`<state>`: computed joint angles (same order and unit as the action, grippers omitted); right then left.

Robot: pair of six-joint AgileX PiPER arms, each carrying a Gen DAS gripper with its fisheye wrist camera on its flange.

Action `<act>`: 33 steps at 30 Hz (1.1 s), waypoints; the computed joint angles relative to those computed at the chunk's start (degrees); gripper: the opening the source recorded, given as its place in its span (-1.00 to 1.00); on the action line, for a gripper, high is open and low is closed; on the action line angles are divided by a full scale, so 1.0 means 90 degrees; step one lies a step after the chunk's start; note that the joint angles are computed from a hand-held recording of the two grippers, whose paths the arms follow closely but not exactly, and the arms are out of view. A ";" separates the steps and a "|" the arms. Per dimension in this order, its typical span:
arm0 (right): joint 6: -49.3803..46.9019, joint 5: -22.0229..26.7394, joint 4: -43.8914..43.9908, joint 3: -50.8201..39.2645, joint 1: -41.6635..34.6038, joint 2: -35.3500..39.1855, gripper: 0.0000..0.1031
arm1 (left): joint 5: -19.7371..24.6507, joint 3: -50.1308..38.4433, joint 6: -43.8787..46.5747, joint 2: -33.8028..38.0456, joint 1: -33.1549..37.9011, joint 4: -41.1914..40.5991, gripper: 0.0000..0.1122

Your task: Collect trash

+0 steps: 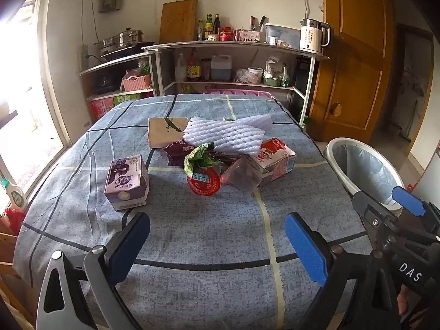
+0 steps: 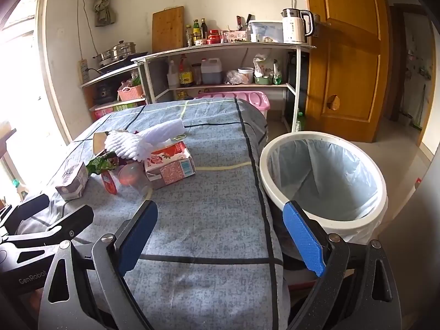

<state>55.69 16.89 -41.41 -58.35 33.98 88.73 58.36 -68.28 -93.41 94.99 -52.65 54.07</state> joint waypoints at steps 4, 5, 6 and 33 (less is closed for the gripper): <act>0.0194 0.0098 -0.0169 -0.0086 0.0075 0.0073 0.80 | 0.0030 -0.0022 0.0018 0.0009 -0.0009 -0.0024 0.78; 0.0193 0.0090 -0.0179 -0.0082 0.0075 0.0068 0.80 | 0.0036 -0.0032 0.0033 0.0012 -0.0006 -0.0030 0.78; 0.0215 0.0078 -0.0205 -0.0072 0.0068 0.0065 0.80 | 0.0045 -0.0023 0.0029 0.0000 -0.0012 -0.0027 0.78; 0.0211 0.0133 -0.0213 -0.0035 0.0084 -0.0001 0.80 | 0.0041 -0.0065 0.0094 0.0044 0.0036 -0.0027 0.78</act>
<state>57.59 18.09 -43.33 -58.67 34.73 88.71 58.73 -68.86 -92.56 95.38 -52.33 53.83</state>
